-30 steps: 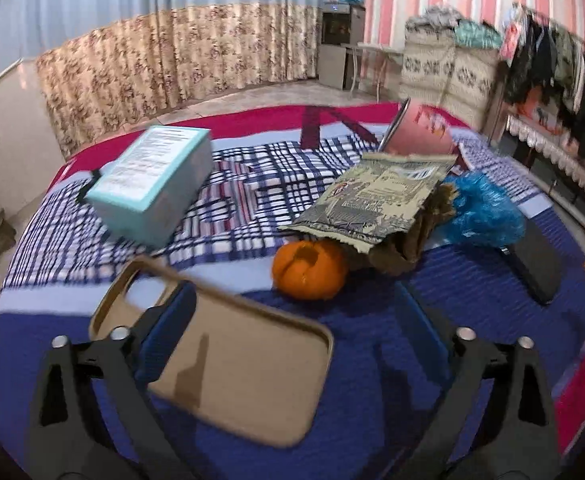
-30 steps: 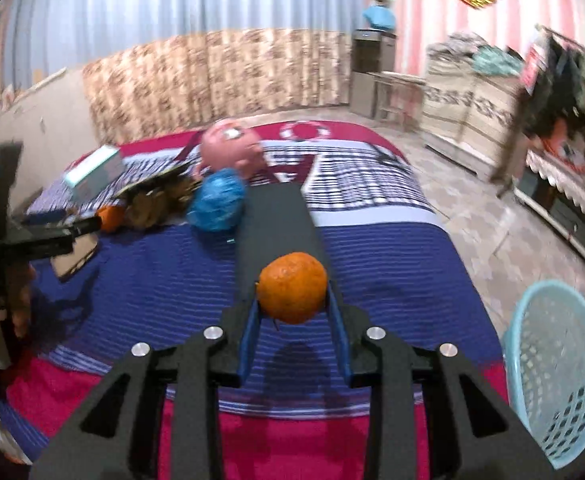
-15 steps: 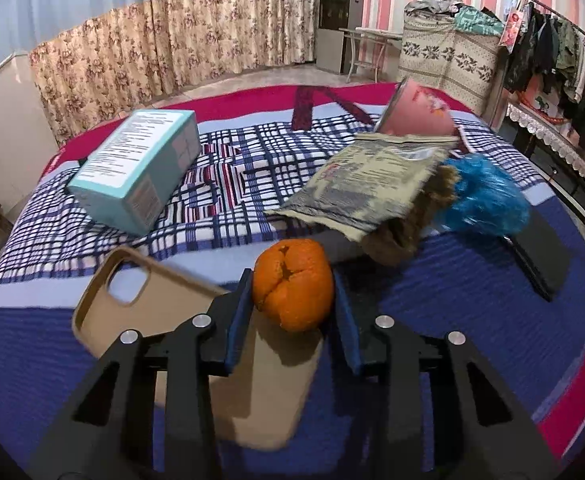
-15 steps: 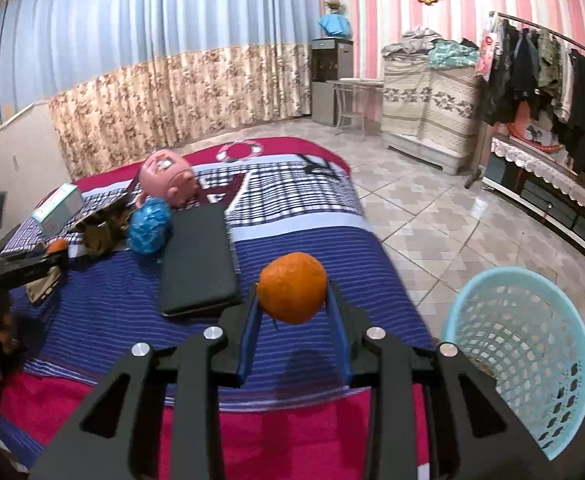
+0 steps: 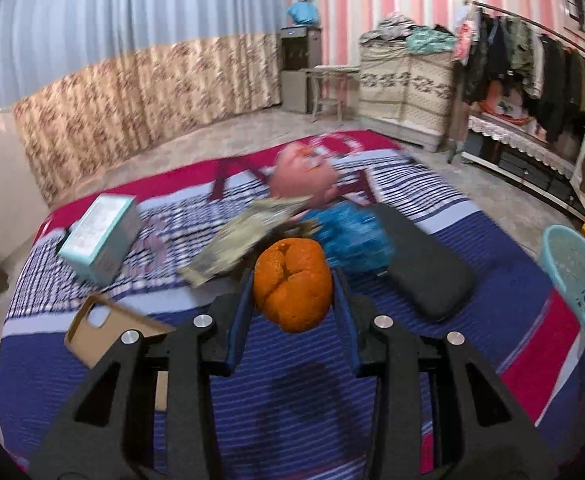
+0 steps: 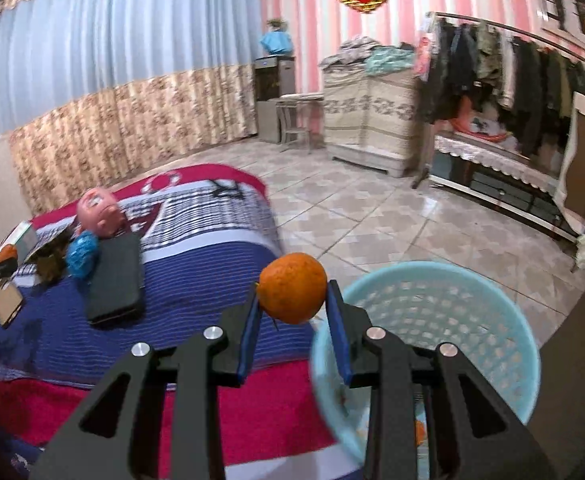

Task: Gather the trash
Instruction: 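Carry both oranges over the blue basket and open both grippers to drop them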

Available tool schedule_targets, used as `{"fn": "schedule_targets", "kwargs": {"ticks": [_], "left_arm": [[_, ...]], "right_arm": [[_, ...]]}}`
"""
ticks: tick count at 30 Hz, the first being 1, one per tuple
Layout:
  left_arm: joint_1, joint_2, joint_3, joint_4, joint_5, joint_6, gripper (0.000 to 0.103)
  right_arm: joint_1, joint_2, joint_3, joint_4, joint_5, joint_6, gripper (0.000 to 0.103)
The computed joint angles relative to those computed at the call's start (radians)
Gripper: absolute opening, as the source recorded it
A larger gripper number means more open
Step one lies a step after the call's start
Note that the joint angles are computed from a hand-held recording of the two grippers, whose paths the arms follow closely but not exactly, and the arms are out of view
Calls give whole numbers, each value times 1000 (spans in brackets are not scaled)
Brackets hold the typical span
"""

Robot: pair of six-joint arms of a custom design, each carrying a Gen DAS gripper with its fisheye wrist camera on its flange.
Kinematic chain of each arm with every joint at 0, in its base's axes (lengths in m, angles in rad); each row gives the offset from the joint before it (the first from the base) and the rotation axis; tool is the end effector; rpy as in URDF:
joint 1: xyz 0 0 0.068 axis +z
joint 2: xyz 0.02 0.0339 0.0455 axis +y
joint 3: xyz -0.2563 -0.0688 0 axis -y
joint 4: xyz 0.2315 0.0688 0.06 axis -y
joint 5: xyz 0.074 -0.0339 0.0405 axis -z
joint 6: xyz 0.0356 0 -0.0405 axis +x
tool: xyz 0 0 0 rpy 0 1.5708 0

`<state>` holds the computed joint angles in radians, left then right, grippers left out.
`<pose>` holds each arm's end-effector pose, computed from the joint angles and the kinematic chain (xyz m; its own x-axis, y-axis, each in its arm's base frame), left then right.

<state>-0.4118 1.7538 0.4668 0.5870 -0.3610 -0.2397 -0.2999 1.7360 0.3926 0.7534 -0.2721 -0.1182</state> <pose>0.2535 -0.0970 0.0910 -0.6036 0.0213 -0.7970 -0.0169 0.9991 0.0395 0.2539 -0.0685 0.0940 -0.5362 0.0469 -0.8428 0.0080 0.9987 0.0505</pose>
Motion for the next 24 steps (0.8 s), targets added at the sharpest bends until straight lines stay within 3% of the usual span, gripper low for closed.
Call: {"fn": "schedule_targets", "kwargs": {"ticks": [11, 24], "left_arm": [[-220, 151, 272, -127, -55, -78, 37], [-412, 384, 640, -235, -72, -62, 37]], "right_arm": [[-258, 52, 66, -13, -93, -28, 32], [-431, 171, 176, -32, -142, -8, 32]]}}
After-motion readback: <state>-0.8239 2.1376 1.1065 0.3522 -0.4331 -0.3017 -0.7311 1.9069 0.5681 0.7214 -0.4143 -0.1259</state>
